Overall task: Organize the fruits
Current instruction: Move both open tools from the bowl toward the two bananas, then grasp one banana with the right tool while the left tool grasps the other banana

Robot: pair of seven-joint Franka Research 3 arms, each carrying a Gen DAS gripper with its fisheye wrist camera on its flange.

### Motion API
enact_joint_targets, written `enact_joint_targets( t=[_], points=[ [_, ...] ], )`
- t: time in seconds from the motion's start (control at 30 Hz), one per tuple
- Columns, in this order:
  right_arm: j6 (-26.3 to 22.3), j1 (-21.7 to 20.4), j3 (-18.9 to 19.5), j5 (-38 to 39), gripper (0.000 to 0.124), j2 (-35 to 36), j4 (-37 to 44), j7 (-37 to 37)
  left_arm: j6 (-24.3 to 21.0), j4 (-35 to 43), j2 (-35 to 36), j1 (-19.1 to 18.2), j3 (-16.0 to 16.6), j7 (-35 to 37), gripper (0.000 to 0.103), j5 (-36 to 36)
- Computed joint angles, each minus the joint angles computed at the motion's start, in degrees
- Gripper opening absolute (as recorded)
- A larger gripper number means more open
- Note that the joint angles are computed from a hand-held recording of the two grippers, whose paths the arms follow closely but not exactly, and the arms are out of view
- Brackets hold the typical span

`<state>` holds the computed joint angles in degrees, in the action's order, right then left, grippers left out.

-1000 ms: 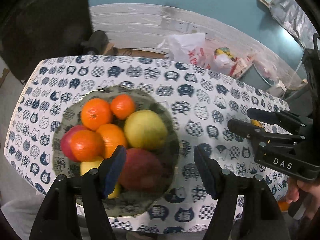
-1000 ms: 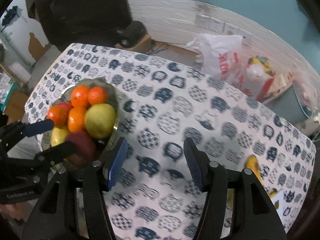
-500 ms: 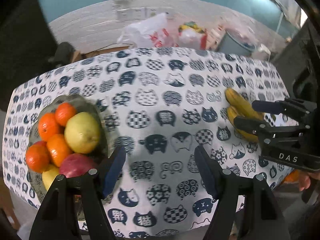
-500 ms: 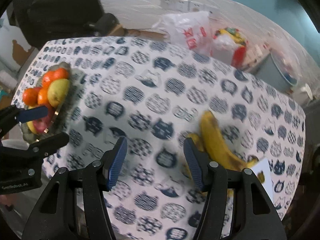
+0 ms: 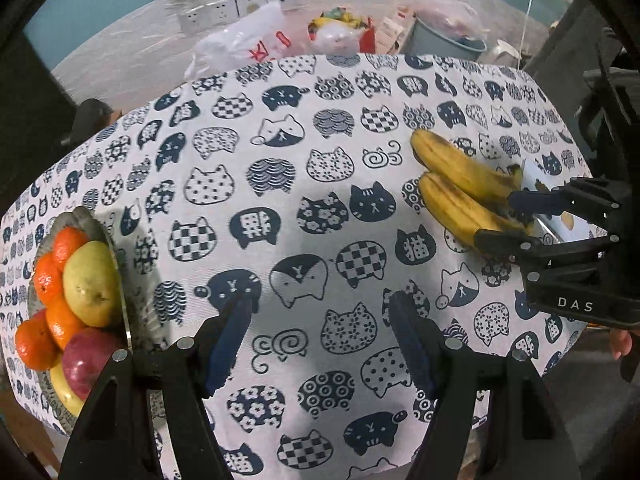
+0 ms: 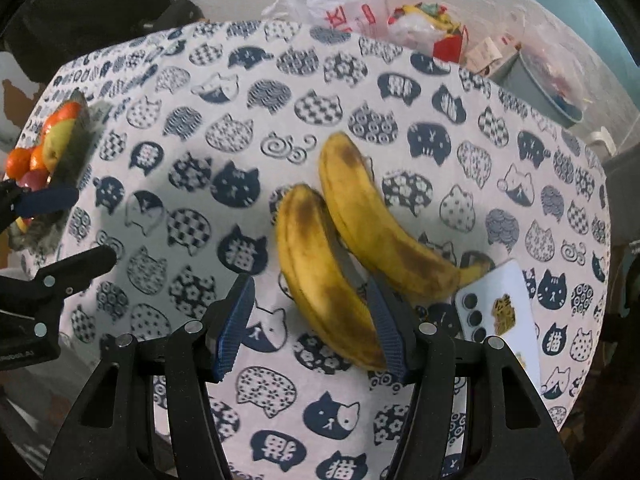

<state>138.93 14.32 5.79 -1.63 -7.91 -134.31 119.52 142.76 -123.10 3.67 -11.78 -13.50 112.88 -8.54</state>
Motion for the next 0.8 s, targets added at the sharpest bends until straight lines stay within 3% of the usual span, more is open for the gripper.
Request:
enact_joint_targets(
  t=[0.57, 0.8],
  points=[
    [0.2, -0.14, -1.16, 4.08, 0.061, 2.38, -0.93, -5.9, -2.07, 2.43, 3.8, 0.1, -1.01, -2.24, 0.073, 2.19],
    [-0.17, 0.6, -0.61, 3.25, 0.043, 2.11, -1.06, -5.88, -2.06, 2.65, 3.93, 0.12, -1.23, -2.59, 0.073, 1.71]
  ],
)
